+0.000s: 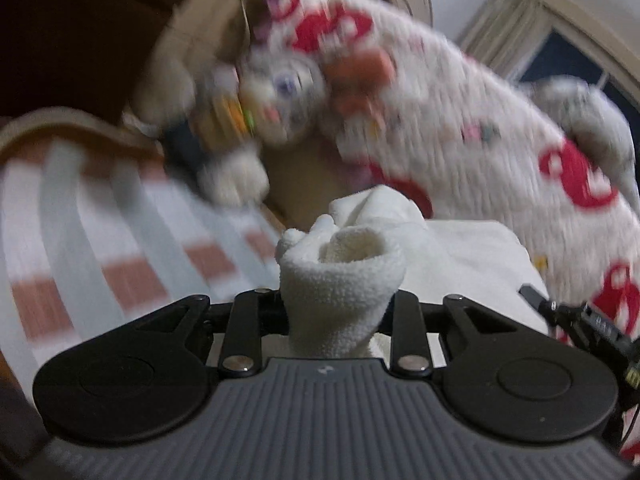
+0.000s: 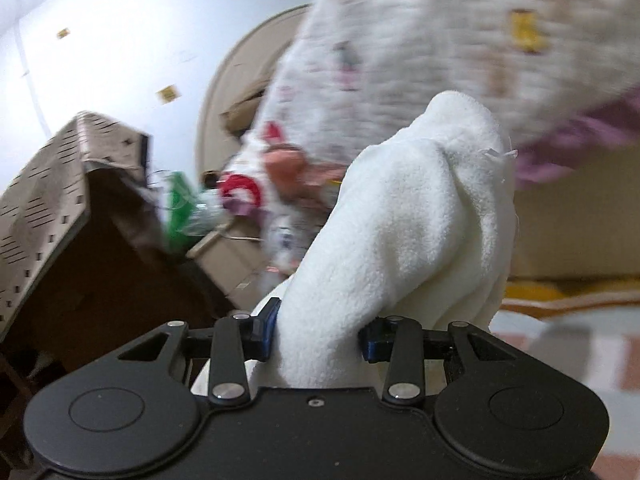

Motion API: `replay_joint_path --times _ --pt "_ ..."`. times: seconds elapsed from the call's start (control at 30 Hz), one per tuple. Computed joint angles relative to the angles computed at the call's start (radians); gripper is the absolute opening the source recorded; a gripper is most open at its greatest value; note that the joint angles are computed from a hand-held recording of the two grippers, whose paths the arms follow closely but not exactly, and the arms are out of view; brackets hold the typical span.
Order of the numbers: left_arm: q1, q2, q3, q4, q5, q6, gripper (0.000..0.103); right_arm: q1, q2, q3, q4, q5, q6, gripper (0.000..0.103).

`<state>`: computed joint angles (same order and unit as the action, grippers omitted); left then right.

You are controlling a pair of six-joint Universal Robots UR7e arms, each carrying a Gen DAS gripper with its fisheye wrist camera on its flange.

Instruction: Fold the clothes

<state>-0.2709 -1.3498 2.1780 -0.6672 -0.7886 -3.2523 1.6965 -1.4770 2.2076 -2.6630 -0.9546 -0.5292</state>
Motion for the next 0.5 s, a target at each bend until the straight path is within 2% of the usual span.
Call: replay_joint_path --times 0.1,0.2,0.27,0.3,0.4,0.43,0.47,0.5 --pt "0.003 -0.053 -0.019 0.147 -0.034 -0.064 0.026 0.063 0.095 -0.039 -0.049 0.039 0.041 0.044" --pt "0.023 -0.121 0.02 0.187 -0.039 -0.101 0.026 0.103 0.203 -0.079 -0.108 0.017 0.089 0.044" --pt "0.04 -0.18 0.086 0.142 -0.042 -0.126 0.027 0.109 0.272 -0.097 -0.141 -0.065 0.131 0.046" --pt "0.059 -0.211 0.13 0.088 -0.045 -0.131 0.029 0.111 0.308 -0.107 -0.154 -0.121 0.164 0.053" --pt "0.155 -0.295 0.23 -0.119 -0.058 -0.079 0.031 0.114 0.399 -0.13 -0.147 -0.391 0.268 0.057" --pt "0.188 -0.297 0.239 -0.171 -0.07 -0.033 0.031 0.109 0.411 -0.118 -0.157 -0.445 0.254 0.057" --pt "0.221 -0.298 0.247 -0.221 -0.083 0.013 0.035 0.1 0.407 -0.091 -0.181 -0.458 0.221 0.057" --pt "0.235 -0.297 0.248 -0.243 -0.095 0.027 0.036 0.079 0.39 -0.055 -0.199 -0.43 0.175 0.057"
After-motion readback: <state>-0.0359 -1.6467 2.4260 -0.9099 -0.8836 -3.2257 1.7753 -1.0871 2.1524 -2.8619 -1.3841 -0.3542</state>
